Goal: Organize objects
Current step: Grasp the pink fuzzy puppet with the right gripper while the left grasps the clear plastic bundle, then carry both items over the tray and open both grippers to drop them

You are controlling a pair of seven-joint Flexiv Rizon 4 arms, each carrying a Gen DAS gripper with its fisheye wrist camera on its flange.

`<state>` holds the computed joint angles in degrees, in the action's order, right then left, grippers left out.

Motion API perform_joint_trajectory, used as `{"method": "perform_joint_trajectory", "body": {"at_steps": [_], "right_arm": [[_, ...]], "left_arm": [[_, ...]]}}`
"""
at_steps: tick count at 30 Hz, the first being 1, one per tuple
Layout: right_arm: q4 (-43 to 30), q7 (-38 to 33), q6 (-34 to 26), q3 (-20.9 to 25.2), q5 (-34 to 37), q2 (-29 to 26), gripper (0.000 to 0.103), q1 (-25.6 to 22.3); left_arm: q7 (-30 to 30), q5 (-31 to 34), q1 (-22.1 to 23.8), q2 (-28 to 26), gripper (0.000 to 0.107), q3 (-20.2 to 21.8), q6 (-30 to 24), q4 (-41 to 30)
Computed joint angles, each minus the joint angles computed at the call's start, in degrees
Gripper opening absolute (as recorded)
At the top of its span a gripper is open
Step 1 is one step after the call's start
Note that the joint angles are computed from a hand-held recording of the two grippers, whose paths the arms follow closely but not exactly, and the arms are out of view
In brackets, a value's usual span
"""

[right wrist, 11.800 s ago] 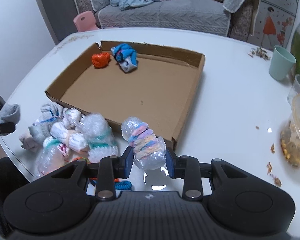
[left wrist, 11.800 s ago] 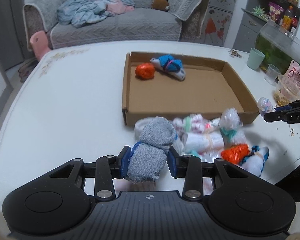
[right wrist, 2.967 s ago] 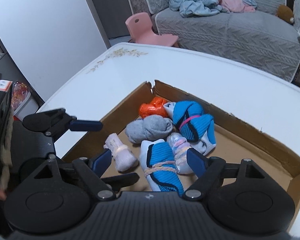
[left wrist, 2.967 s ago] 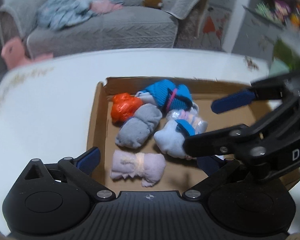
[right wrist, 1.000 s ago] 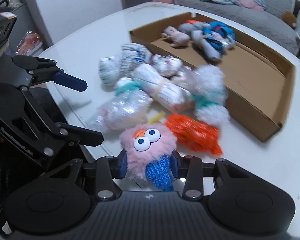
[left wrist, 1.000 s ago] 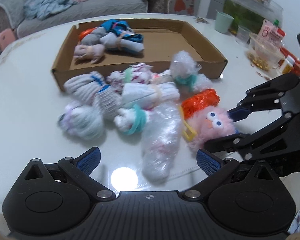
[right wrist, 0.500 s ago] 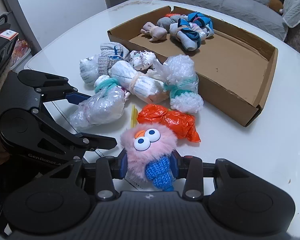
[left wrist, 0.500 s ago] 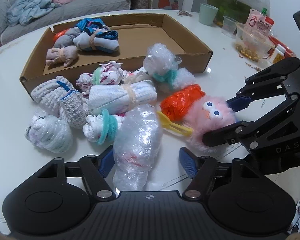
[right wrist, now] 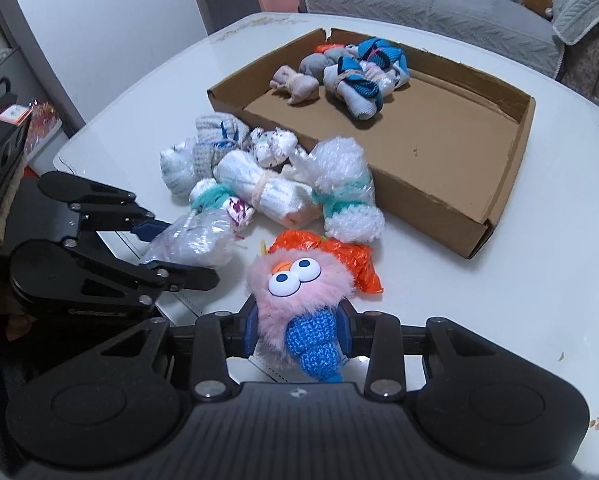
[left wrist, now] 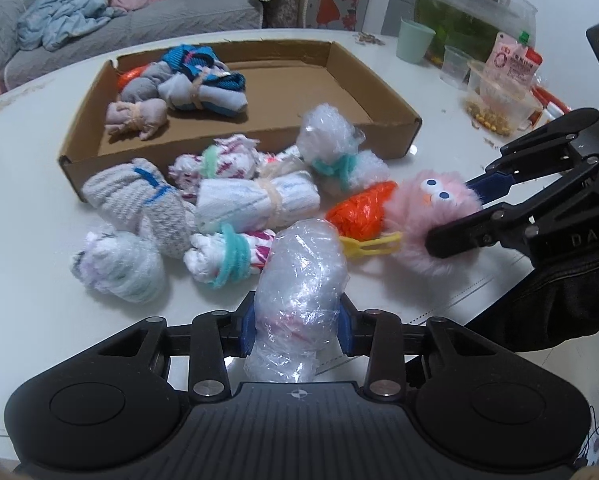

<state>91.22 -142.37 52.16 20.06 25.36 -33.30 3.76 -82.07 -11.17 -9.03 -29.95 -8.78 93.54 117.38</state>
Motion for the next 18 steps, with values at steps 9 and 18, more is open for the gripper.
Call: {"method": "perform_joint_trajectory", "body": {"at_steps": [9,18], "right_arm": [[-3.48,-2.51,-4.29,1.44,5.99,1.07,0.033,-3.06],[-13.86,-6.96,-5.22,2.23,12.15,-1.78,0.033,-2.99]], "left_arm": [[1.20,0.41,1.44,5.47,0.045,0.35,-0.42,1.71],[10.33,1.95,5.17,4.48,0.046,1.15,-2.96,-7.09]]}}
